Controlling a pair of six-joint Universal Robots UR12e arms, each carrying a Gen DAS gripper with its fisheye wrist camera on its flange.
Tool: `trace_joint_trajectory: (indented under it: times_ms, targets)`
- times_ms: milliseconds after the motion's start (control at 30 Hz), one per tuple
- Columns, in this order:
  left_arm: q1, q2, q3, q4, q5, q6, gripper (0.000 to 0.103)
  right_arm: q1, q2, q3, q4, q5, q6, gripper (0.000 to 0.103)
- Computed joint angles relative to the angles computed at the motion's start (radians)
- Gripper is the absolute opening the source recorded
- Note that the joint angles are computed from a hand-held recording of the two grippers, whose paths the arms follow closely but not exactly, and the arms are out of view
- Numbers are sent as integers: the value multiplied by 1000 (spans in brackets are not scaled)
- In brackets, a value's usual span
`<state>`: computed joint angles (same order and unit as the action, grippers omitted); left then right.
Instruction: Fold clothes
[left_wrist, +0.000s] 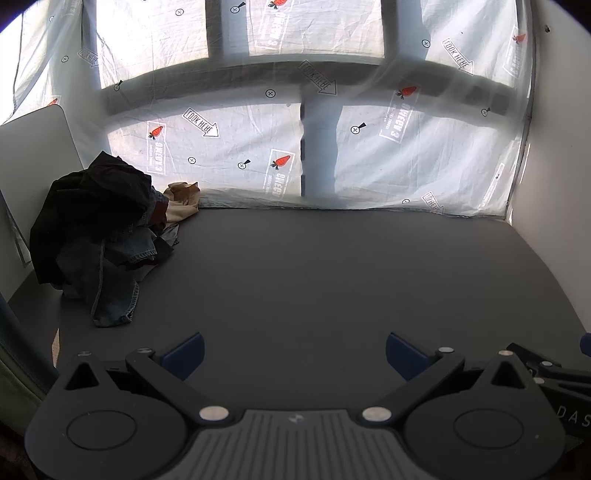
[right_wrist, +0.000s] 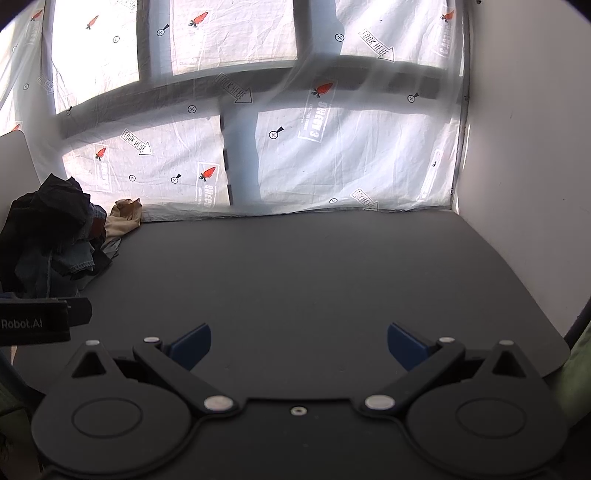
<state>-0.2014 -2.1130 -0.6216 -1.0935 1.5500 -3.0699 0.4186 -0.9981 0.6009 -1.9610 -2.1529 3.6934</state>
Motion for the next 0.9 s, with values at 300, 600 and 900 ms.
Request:
trace_joint_trajectory:
  times_ms: [300, 600, 900]
  targets:
    - [-5, 7, -16, 6, 18, -3, 103, 1, -16, 40, -47, -35, -17, 103]
    - [-10, 22, -49, 32, 32, -74, 103, 11, -34, 97, -142, -112, -47, 103]
    - [-43, 84, -172, 134, 61, -52, 103, 23, -110, 293, -490, -148, -154, 103]
